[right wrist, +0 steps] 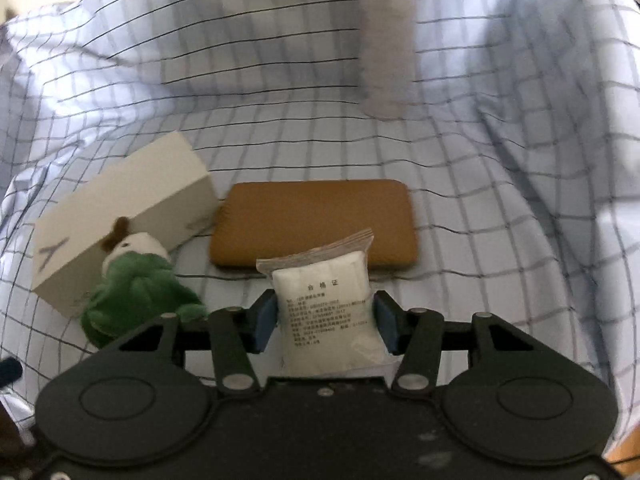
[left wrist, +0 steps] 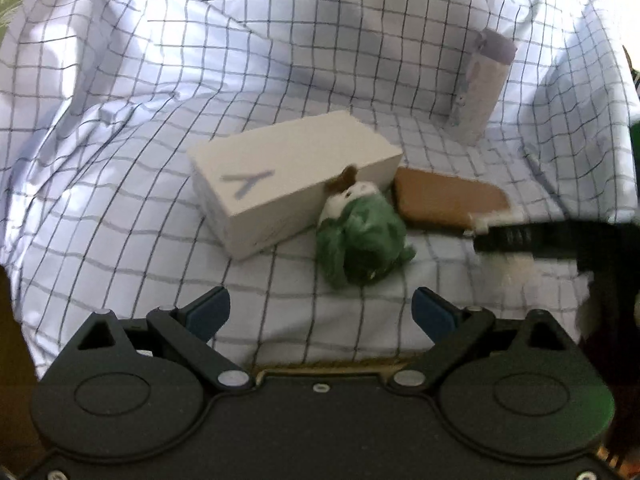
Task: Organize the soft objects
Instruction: 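Grasp the white printed packet with right tool while left tool grasps the green plush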
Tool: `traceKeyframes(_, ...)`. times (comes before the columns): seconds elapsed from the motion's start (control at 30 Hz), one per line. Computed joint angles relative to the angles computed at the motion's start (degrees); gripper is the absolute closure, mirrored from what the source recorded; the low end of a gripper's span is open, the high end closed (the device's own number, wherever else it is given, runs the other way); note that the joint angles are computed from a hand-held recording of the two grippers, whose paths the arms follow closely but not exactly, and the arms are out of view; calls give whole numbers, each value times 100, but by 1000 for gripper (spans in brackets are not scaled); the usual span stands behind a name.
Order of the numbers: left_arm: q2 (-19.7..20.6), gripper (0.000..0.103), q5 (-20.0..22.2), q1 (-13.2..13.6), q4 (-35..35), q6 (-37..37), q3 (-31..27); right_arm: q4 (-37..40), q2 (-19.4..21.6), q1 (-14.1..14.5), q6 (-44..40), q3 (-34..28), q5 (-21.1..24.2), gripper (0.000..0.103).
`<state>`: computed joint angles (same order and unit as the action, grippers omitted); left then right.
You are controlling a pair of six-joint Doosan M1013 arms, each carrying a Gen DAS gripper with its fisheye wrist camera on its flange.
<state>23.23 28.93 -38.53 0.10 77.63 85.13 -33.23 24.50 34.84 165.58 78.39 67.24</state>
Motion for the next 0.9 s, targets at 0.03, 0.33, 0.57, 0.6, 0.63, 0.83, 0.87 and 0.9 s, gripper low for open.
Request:
traceKeyframes(0.03, 32, 9, 6, 3, -102, 87, -62, -27, -40, 5, 82, 64, 6, 51)
traceKeyframes(0.33, 503, 9, 434, -40, -630, 480, -782, -70, -111, 3, 313, 288, 160, 51)
traceKeyframes(0.57, 809, 9, 809, -110, -520, 427, -1181, -117, -135, 7, 307, 380, 49, 47)
traceKeyframes(0.6, 839, 9, 850, -111, -528, 424, -1218, -125, -141, 9, 311, 398, 28, 46)
traceKeyframes(0.63, 873, 9, 896, -113, -515, 400, -1261, -134, -143, 13, 318, 408, 18, 46)
traceKeyframes(0.83, 990, 24, 1114, -82, -523, 258, -1435, -202, -143, 37, 293, 433, 11, 46)
traceKeyframes(0.87, 984, 30, 1114, -80, -480, 225, -1427, -209, -145, 43, 302, 438, 15, 46)
traceKeyframes(0.9, 977, 35, 1101, -84, -413, 188, -1412, -211, -150, 46, 313, 444, 14, 47)
